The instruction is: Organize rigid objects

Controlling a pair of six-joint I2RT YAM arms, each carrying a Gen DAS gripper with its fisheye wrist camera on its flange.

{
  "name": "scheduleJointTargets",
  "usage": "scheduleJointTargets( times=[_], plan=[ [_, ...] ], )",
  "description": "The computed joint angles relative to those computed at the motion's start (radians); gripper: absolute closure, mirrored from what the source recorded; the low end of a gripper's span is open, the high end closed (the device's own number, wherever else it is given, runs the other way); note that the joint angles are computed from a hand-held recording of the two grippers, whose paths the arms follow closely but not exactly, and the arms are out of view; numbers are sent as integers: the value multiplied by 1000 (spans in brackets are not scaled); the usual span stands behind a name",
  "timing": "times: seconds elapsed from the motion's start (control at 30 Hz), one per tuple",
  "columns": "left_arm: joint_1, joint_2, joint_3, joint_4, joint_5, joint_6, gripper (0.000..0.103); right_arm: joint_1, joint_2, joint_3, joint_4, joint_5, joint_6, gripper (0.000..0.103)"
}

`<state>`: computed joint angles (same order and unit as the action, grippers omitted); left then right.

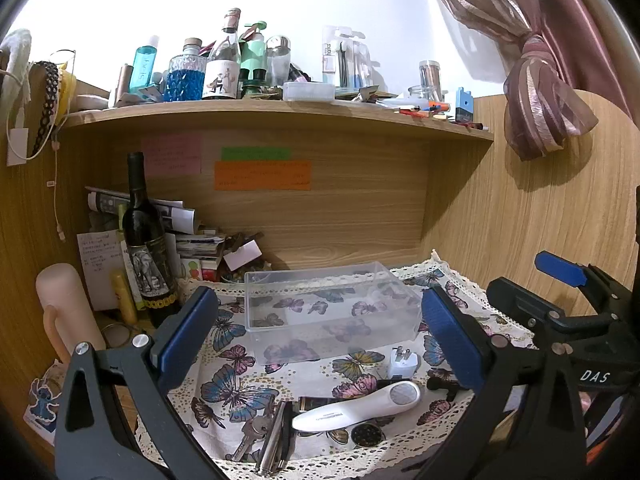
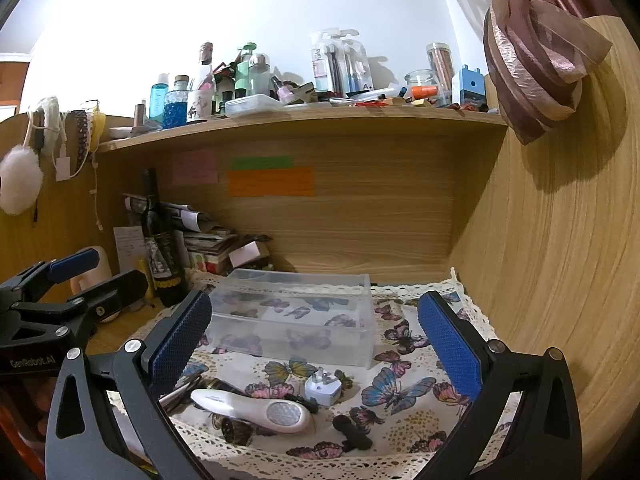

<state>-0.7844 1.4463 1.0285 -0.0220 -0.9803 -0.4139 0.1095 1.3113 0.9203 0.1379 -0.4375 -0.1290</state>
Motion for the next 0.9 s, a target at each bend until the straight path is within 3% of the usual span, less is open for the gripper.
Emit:
scheduleJointTargets(
  times=[0.9],
  plan=[
    [0,0,6,-8,5,-5,0,-5,13,8,-2,-22,3,0]
  ],
)
